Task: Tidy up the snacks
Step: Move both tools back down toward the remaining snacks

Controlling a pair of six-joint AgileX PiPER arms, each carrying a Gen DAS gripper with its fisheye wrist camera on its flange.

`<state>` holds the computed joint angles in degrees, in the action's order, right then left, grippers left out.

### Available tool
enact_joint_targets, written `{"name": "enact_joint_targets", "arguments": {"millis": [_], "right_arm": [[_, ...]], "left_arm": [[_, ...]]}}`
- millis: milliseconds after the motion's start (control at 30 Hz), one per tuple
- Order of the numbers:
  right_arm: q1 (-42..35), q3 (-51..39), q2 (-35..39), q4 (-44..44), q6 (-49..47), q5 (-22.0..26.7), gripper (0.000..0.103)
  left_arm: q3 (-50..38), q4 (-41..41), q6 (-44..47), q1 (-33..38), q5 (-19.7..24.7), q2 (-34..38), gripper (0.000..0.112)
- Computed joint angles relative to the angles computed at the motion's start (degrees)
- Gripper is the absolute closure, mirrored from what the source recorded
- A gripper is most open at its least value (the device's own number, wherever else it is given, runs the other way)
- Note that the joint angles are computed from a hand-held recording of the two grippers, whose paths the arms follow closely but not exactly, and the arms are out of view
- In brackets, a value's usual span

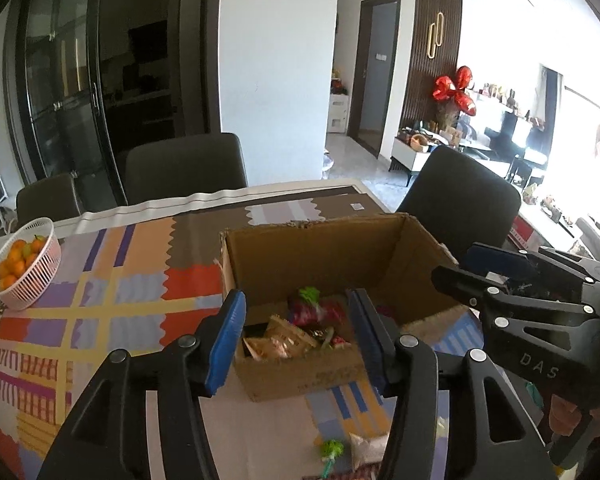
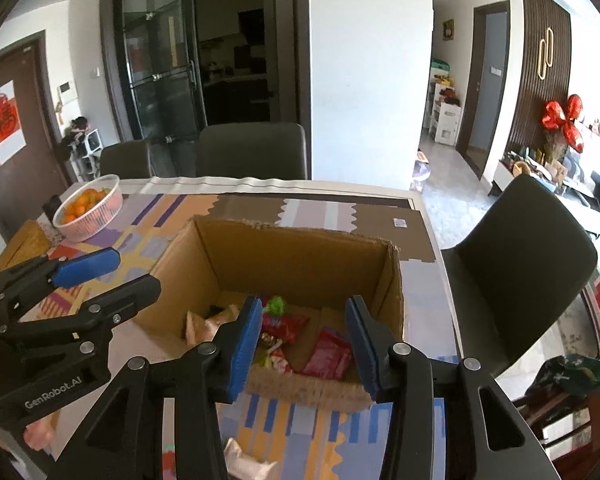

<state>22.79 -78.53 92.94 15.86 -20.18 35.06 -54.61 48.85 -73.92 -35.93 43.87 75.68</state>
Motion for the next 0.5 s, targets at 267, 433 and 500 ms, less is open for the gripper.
{"name": "enact_joint_targets", "arguments": {"millis": [267,433,500], "right_arm": [[-0.62,10.74,-9.39,4.16,-5.48,-3.69,0.058],[-1.49,16.92,-14.63,6.56,-7.63,-5.08,0.054],[-1.65,20.00,-17.02,6.81,-8.50,-6.16,0.054]], "left_arm": [[4.10,4.76,-7.52,-11.01,6.30,-4.69,0.057],[6.10,6.33,-12.42,-17.76,9.07,-5.79,0.056],[6.96,7.25,-14.96,-20.58,10.81,-5.70,0.056]]}}
